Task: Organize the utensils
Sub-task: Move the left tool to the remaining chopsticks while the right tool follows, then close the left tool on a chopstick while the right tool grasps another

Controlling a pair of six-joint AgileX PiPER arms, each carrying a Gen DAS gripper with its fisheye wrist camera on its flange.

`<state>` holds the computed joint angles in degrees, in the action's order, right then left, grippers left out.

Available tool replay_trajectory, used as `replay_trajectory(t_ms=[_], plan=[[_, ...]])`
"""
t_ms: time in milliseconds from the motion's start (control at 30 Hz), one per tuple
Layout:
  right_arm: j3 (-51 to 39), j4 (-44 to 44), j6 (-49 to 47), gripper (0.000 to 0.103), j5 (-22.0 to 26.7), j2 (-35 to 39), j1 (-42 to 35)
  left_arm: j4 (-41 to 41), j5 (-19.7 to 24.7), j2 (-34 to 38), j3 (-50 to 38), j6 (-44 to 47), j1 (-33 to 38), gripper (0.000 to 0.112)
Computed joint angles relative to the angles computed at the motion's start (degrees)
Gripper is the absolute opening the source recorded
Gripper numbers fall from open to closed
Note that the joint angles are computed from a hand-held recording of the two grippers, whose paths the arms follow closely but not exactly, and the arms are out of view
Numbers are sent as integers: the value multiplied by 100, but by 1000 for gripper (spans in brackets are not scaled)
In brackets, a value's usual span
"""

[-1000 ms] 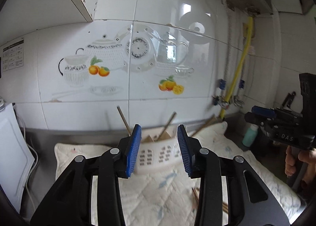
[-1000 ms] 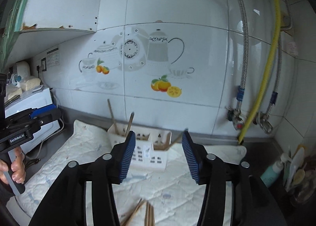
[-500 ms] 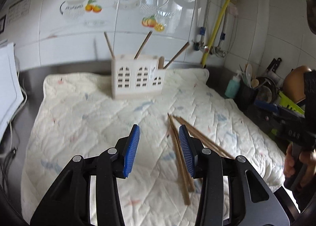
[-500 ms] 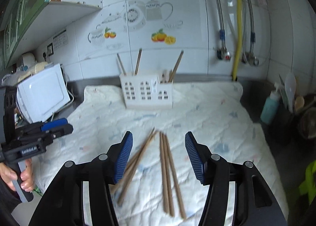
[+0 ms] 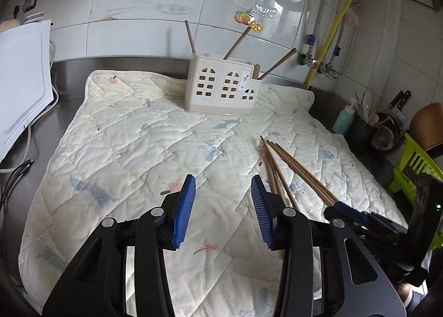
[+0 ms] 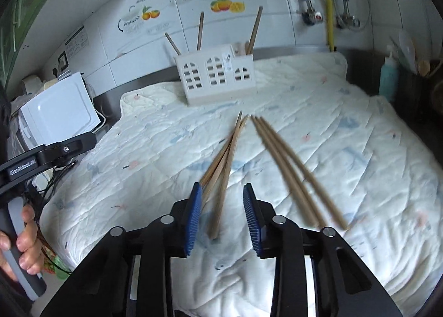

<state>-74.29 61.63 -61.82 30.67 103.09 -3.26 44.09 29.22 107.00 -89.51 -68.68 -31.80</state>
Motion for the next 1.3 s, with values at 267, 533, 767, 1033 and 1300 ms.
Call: replay_trajectory(t_ms=[267, 533, 767, 1033, 1300], plan=[[-252, -444, 838, 19, -302, 530, 352, -135, -265, -151, 484, -108, 117, 42], [-306, -797, 1158, 11, -710, 635, 564, -333, -386, -94, 596, 21, 159, 42], [-318, -698, 997, 7, -680, 643, 468, -879, -489, 152, 435, 598, -14, 42], [-159, -161, 213, 6, -569, 313, 185, -1596, -618, 524, 126, 1510, -327, 42], [-79, 436, -628, 6, -327, -147, -213, -1676, -365, 1059, -620, 1896, -495, 27]])
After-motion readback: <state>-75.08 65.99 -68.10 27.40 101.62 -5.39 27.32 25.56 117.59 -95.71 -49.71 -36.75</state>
